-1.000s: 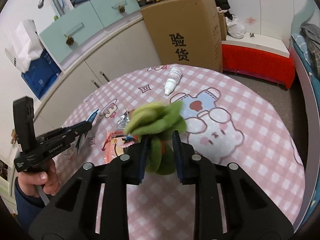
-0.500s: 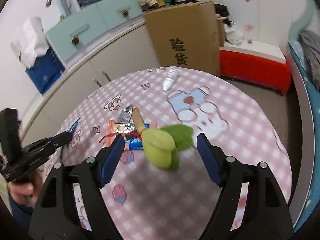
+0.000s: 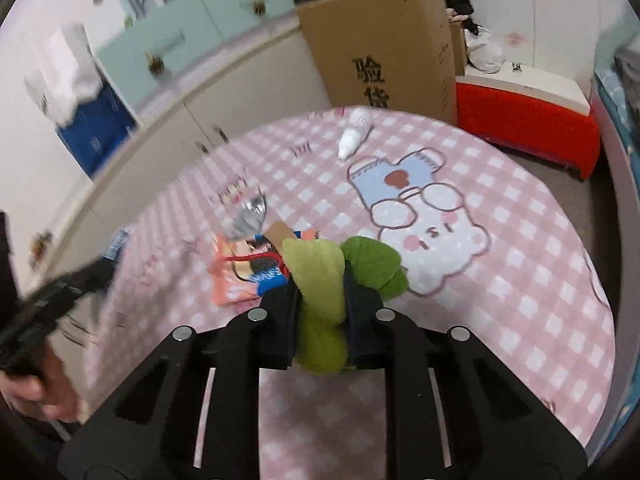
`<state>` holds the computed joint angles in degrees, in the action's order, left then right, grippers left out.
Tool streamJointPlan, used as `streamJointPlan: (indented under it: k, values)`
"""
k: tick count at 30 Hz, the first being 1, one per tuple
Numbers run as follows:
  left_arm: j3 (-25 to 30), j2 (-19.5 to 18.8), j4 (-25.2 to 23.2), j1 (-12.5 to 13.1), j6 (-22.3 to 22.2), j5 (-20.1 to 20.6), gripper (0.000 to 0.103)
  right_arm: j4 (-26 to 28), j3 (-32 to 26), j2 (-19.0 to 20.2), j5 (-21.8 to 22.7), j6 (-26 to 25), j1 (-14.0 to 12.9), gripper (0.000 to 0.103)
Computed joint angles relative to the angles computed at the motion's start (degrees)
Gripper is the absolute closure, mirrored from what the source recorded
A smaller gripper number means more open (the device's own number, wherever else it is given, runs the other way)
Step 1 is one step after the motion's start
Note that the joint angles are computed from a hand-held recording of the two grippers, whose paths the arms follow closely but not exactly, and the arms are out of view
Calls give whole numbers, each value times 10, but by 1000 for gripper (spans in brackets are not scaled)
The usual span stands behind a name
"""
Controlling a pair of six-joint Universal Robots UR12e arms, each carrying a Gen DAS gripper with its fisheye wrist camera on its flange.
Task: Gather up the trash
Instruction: 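Lift the toothpaste tube and plush toy and carry both over the wastebasket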
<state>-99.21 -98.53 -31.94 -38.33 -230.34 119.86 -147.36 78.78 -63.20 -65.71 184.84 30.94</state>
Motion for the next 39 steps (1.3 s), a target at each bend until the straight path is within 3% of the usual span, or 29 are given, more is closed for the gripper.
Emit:
streamJointPlan:
  k: [13,22,31,39]
  values:
    - [79,-52,27,-25,53,0,91,-131,99,-71,60,80,-58,84]
    - [162,-109,36,-42,113,-35,91,-204,172,-123,51,120,-103,84]
    - [282,-195,17,-56,173,-114,91,-247,255,-176,19,168,-168,84]
    - [407,-290,-63,-59,188,-228,91,-230,318,-201,-17,200,-214,84]
